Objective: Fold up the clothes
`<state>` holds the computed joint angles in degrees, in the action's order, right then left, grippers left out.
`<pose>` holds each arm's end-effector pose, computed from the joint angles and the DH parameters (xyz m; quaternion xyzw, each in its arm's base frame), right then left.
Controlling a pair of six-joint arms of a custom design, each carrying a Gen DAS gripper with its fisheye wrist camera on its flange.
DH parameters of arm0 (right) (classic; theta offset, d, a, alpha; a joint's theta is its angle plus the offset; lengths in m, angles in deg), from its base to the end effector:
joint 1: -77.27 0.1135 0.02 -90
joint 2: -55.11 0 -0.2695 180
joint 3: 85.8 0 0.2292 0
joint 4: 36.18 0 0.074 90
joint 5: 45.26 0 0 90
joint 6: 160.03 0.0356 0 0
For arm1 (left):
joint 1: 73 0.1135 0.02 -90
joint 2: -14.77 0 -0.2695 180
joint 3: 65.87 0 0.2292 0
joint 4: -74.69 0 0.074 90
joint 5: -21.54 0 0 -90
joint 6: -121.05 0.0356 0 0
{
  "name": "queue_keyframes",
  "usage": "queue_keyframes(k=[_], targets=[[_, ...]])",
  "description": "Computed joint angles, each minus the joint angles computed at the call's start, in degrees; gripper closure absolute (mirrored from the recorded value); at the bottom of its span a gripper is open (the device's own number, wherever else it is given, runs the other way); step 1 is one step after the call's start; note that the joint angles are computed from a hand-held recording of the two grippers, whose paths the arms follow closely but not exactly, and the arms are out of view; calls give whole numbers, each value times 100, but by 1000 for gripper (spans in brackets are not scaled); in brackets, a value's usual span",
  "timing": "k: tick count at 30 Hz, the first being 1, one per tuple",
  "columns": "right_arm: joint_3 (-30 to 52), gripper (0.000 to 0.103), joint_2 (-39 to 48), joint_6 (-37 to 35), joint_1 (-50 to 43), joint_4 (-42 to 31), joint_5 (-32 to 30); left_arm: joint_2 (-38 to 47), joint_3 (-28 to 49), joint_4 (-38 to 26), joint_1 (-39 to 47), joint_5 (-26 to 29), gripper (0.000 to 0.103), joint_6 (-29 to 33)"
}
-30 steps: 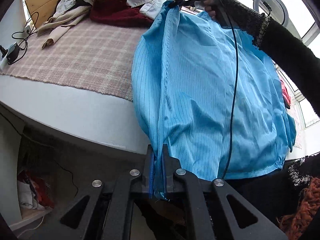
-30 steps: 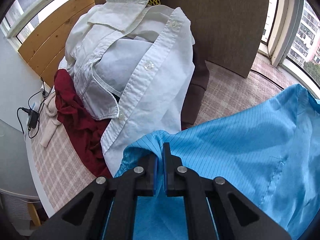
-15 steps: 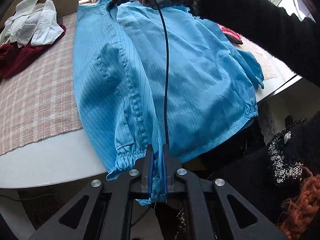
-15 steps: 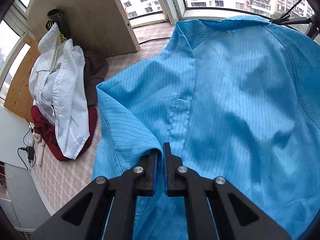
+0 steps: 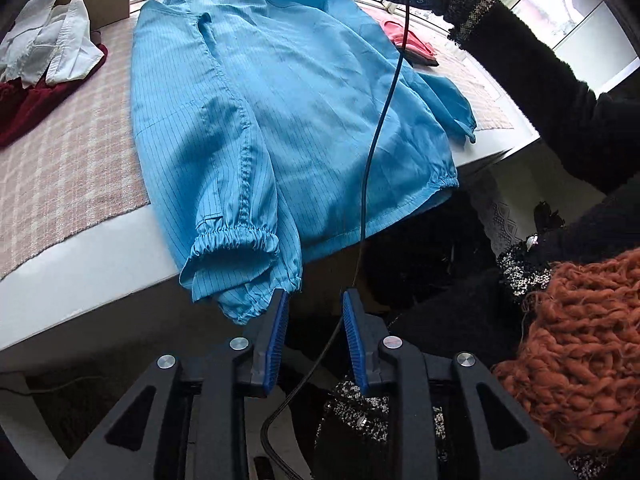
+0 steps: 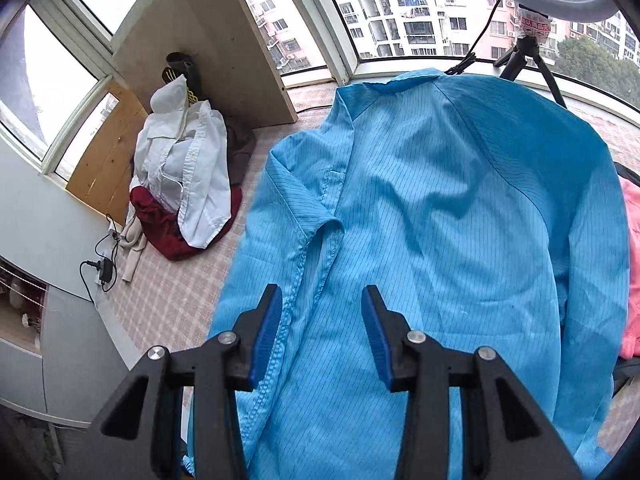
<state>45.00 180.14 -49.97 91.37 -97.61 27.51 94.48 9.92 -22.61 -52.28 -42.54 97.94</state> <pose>0.4471 0.1232 0.2680 0.0049 0.9457 0.2225 0.2370 0.1738 0.0491 0.2590 0.3601 0.9008 -0.2270 0.0857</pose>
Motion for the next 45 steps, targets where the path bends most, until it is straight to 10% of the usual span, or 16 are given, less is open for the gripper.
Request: queue_keyframes(k=[6, 11, 18, 24, 30, 38, 42, 45], targets=[[-2592, 62, -2166, 297, 749, 842, -235, 227, -38, 491, 1005, -162, 66, 517], [-3857, 72, -1594, 858, 2303, 2002, -134, 857, -546, 2158, 327, 225, 66, -156], [-2905, 75, 102, 922, 3163, 1661, -279, 1699, -715, 2302, -121, 395, 70, 38], [-3365, 73, -535, 1111, 3248, 1215, 606, 1268, -1130, 1743, 695, 28, 70, 1264], [-2900, 46, -542, 1091, 4197, 675, 1696, 1963, -665, 1977, 1270, 230, 70, 924], [-2601, 47, 43, 1937, 4471, 113, 2376, 2025, -738, 2049, 1505, 567, 70, 1181], [-2613, 95, 0, 1733, 4389, 96, 2287, 2134, -904, 2311, 1423, 681, 70, 1177], [-2618, 96, -379, 1424, 4242, -83, 2222, 2154, -1000, 2474, 1337, 786, 70, 1174]])
